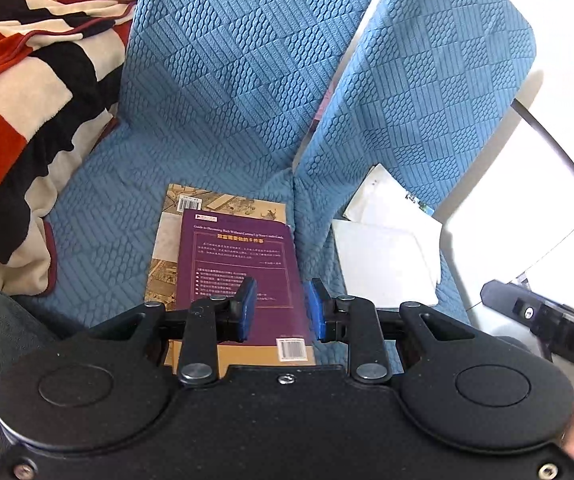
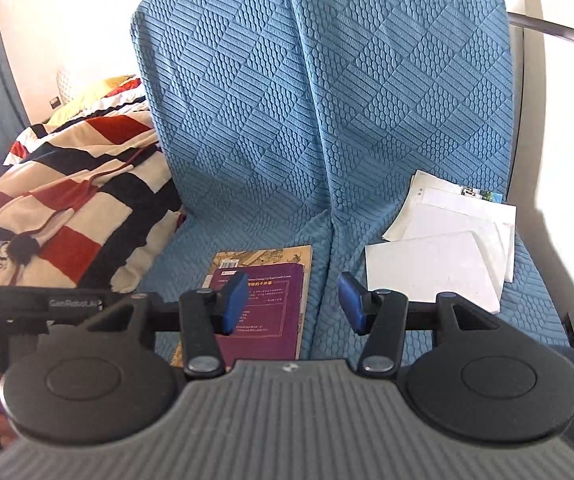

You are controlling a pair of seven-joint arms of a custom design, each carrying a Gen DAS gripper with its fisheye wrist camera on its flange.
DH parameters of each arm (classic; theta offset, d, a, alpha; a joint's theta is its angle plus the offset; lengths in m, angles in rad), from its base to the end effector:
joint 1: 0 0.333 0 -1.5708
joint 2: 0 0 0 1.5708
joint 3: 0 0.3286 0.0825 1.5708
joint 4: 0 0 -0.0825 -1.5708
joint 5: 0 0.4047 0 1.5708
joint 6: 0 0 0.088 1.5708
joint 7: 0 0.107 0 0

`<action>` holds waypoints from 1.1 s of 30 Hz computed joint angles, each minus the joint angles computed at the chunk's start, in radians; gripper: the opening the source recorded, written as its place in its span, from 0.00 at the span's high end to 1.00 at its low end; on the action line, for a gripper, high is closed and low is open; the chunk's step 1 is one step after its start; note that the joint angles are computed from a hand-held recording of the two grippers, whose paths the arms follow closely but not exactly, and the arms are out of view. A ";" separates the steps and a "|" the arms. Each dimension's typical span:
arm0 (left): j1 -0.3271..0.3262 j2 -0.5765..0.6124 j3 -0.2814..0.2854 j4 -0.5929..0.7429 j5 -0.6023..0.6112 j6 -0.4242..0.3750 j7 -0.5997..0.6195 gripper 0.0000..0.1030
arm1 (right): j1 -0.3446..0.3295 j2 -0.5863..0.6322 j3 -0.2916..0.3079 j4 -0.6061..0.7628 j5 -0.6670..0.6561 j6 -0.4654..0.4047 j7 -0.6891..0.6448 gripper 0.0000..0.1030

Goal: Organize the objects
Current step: 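Open both grippers and lift them away from the purple book, then move both grippers toward the pile of white papers on the seat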

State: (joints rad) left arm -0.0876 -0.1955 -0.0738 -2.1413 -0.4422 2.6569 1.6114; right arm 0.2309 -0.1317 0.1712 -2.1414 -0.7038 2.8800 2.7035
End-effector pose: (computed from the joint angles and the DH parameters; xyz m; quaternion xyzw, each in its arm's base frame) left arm 0.5537 -0.0807 0.5736 -0.6910 0.6181 -0.3587 0.1087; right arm 0.5114 0.2623 0.5563 -0.5914 0.6660 -0.2377 0.3875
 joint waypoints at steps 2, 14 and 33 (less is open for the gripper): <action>-0.003 -0.016 -0.005 -0.009 0.002 0.007 -0.008 0.76 | -0.001 -0.020 0.002 -0.019 -0.003 -0.002 0.009 0.48; -0.035 -0.061 -0.009 -0.021 0.020 0.005 -0.042 0.76 | -0.037 -0.098 0.042 -0.085 -0.014 -0.028 0.020 0.48; -0.076 -0.009 -0.046 0.034 0.046 -0.012 -0.080 0.73 | -0.135 -0.205 0.073 -0.199 0.023 -0.004 0.040 0.48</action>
